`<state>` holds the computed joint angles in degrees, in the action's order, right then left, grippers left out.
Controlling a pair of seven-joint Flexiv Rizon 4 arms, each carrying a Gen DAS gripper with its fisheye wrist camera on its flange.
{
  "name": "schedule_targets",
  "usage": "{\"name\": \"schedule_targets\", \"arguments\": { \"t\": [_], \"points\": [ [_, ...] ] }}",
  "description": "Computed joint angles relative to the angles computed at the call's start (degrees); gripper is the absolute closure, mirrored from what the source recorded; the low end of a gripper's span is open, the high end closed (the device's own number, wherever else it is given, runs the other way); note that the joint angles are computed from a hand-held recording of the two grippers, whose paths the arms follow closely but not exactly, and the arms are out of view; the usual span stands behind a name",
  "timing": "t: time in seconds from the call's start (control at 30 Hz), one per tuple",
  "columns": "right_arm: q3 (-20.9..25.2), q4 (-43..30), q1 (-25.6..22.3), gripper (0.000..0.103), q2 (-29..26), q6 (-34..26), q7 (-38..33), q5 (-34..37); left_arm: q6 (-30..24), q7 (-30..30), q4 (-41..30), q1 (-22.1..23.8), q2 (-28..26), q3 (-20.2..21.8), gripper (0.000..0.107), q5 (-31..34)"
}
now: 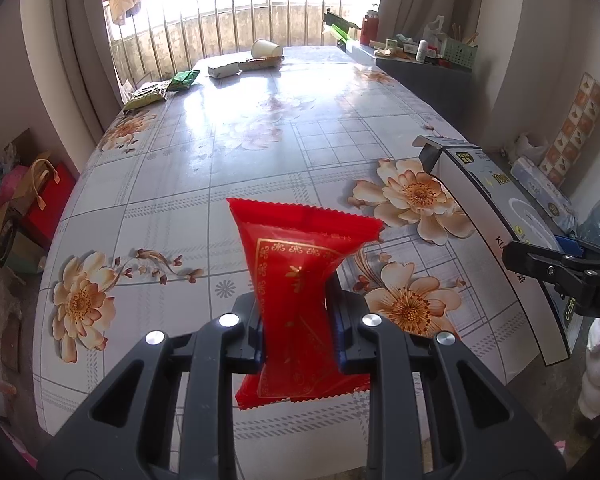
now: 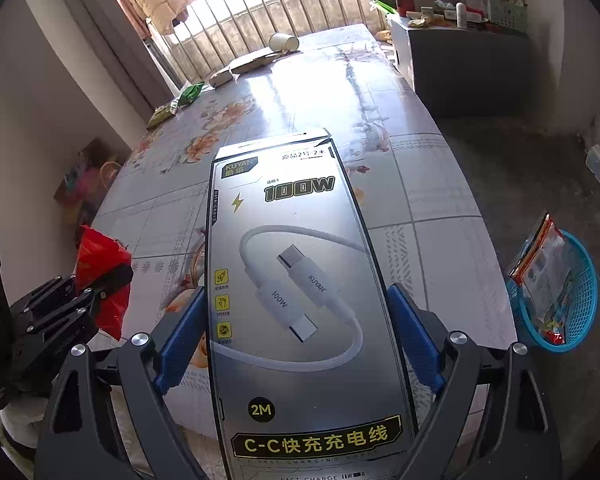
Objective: Collect trash
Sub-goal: 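Carry the cable box and red wrapper toward the blue wastebasket, then open both grippers over the wastebasket to drop the box and wrapper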
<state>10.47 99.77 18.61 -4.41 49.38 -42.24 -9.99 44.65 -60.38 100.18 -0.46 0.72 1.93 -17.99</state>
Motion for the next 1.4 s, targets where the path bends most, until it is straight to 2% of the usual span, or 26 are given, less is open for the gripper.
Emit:
{"name": "schedule_targets", "arguments": {
  "t": [0.2, 0.3, 0.5, 0.63, 0.73, 0.8, 0.9, 0.97, 1.03, 1.1, 1.27, 1.4],
  "points": [
    [-0.1, 1.1, -0.3, 0.017, 1.3, 1.2, 1.6, -0.8, 0.3, 0.3, 0.2, -0.3, 0.6, -0.1, 0.084, -0.6],
    [0.1, 1.6, -0.6, 0.017, 1.9, 3.0, 1.4, 1.0, 0.5, 0.9, 0.4, -0.5, 1.4, 0.0, 0.084, -1.6],
    [0.4, 4.4, -1.2, 0.017, 4.4, 9.0, 3.4, 2.0, -2.1, 4.7, -0.6, -1.3, 2.2, -0.1, 0.084, -8.1],
    [0.1, 10.9, -4.1, 0.017, 9.2, 14.7, 11.8, -2.7, -5.2, 6.8, -3.9, -2.5, 0.8, -1.5, 0.084, -11.4],
    [0.3, 18.1, -9.5, 0.017, 15.3, 17.8, 22.1, -8.2, -7.9, 7.7, -6.9, -4.1, -0.8, -3.2, 0.084, -13.9],
    [0.7, 23.0, -13.8, 0.017, 20.2, 17.5, 28.2, -10.4, -10.0, 8.1, -8.9, -5.5, -2.1, -4.6, 0.083, -15.5],
    [0.8, 29.1, -18.7, 0.017, 27.1, 13.8, 33.4, -9.7, -14.5, 7.3, -13.0, -7.5, -5.6, -7.0, 0.083, -17.4],
    [0.5, 32.8, -20.4, 0.017, 30.9, 11.3, 35.3, -7.8, -16.3, 5.7, -15.8, -9.2, -8.2, -8.6, 0.083, -16.3],
    [-0.1, 36.1, -21.3, 0.017, 33.4, 10.2, 36.3, -5.4, -19.2, 3.4, -19.3, -10.9, -11.6, -10.2, 0.083, -14.8],
    [-0.6, 39.0, -22.2, 0.017, 34.0, 11.6, 37.5, -3.4, -23.6, 0.9, -23.9, -12.5, -15.9, -11.9, 0.083, -13.7],
    [-3.4, 42.3, -24.6, 0.017, 29.1, 19.3, 37.2, -1.6, -33.1, -6.7, -39.4, -19.1, -29.7, -14.5, 0.083, -6.7],
    [-7.6, 41.1, -24.9, 0.017, 21.4, 25.6, 33.1, 1.8, -40.5, -10.4, -54.9, -24.2, -41.5, -14.8, 0.083, -2.8]
  ]
}}
